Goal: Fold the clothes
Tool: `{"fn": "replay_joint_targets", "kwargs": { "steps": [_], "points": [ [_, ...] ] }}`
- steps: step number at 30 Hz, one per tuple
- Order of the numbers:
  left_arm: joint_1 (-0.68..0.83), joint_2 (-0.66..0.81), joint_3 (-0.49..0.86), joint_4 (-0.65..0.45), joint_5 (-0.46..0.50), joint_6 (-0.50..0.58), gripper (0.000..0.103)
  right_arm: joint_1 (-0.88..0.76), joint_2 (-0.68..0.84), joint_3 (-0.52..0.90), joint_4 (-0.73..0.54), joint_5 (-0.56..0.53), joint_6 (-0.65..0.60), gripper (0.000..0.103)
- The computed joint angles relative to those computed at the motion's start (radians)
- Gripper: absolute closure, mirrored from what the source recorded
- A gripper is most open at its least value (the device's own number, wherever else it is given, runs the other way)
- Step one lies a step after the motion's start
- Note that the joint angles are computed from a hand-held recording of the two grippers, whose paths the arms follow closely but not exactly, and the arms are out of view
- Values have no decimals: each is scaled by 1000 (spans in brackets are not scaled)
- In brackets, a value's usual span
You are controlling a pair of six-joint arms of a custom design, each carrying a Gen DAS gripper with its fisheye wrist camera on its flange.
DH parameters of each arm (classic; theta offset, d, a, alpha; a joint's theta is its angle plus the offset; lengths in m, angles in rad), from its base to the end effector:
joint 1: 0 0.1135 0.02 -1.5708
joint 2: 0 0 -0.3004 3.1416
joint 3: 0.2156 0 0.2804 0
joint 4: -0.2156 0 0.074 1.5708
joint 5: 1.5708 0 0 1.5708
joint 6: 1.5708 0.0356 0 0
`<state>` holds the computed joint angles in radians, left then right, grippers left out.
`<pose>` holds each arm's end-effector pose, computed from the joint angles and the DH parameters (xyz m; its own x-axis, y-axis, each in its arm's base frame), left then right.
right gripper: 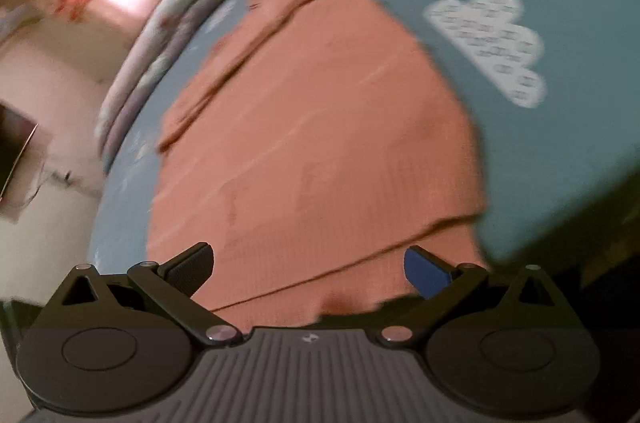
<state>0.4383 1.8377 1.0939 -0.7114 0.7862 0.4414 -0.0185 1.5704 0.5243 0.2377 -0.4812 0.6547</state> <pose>0.3302 0.1269 0.1635 -0.9097 -0.0931 -0.4046 0.1800 0.7898 -0.5863 0.2822 0.0113 0.1306 -0.7582 0.5539 -0.3440 0.1998 0.6996 0.6861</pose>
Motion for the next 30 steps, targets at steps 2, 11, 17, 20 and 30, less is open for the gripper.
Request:
{"fn": "replay_joint_targets", "kwargs": {
  "steps": [2,11,17,20,30],
  "points": [
    [15,39,12,-3,0,-12,15,-16,-5,0,-27,5,5,0],
    [56,24,62,-109,74,43,12,143,17,25,114,-54,60,0],
    [82,59,44,-92,27,55,13,219,120,82,113,-9,22,0],
    [124,10,23,-61,33,96,14,220,34,17,141,45,-36,2],
    [26,-309,-247,239,-176,722,27,475,-45,60,16,431,-709,45]
  ]
}}
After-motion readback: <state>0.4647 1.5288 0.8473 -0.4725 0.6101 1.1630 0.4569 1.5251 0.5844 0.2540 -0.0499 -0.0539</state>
